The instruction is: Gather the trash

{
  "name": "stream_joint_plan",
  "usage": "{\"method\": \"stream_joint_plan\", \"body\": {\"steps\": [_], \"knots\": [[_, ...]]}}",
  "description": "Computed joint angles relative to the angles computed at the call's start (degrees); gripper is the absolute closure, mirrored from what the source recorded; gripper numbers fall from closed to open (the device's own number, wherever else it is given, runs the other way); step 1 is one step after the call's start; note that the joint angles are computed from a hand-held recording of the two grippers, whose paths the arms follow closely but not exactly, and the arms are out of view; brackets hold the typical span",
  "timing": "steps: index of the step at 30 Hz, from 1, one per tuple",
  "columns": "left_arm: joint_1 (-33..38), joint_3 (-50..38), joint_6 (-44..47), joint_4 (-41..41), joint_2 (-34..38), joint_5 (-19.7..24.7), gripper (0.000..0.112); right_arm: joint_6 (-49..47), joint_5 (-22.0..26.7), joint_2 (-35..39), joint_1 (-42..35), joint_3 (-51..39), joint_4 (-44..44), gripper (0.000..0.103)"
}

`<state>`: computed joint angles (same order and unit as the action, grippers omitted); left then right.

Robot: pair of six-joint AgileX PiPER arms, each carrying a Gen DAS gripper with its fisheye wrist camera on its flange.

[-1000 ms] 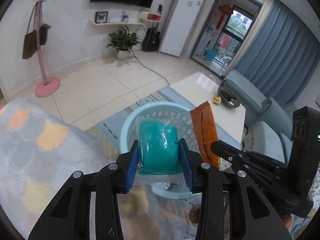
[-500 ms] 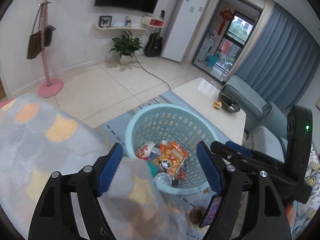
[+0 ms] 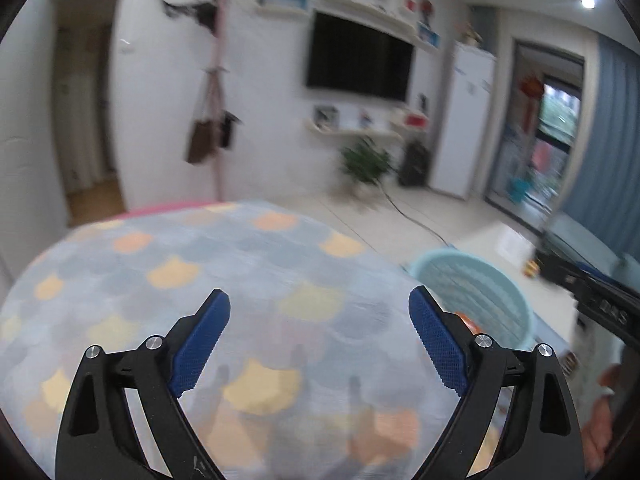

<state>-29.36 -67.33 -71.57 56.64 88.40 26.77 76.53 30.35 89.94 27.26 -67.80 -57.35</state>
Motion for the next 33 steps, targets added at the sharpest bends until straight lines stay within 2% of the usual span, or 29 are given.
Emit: {"method": "stream_joint_plan", "body": {"steps": [2, 4, 5, 8, 13, 33], "knots": [[-2.27, 2.29, -10.75, 11.46, -1.31, 3.60, 0.024, 11.24, 9.55, -0.20, 5.96, 1.16, -11.46, 0.028], [-5.43, 4.04, -18.76, 21.27, -1.09, 8.48, 0.024, 19.15, 11.51, -1.11, 8.92, 4.14, -19.29, 0.026], [-5.68, 4.15, -19.45, 23.07, -0.70, 8.92, 0.024, 19.67, 11.66, -1.40, 9.54, 4.43, -19.77, 0.026], [-6.58, 3.20, -16.89, 21.53, -0.28, 9.33, 0.023, 16.52, 11.40, -0.67, 10.01, 3.23, -17.01, 0.026], [-5.13, 3.84, -15.14, 17.72, -1.18, 7.09, 0.022, 13.62, 10.31, 0.10, 9.85, 2.18, -13.09, 0.026], [-6.11, 4.14, -17.39, 18.05, -1.08, 9.13, 0.020, 13.17, 9.35, 1.14, 10.15, 1.28, -12.93, 0.026]]}}
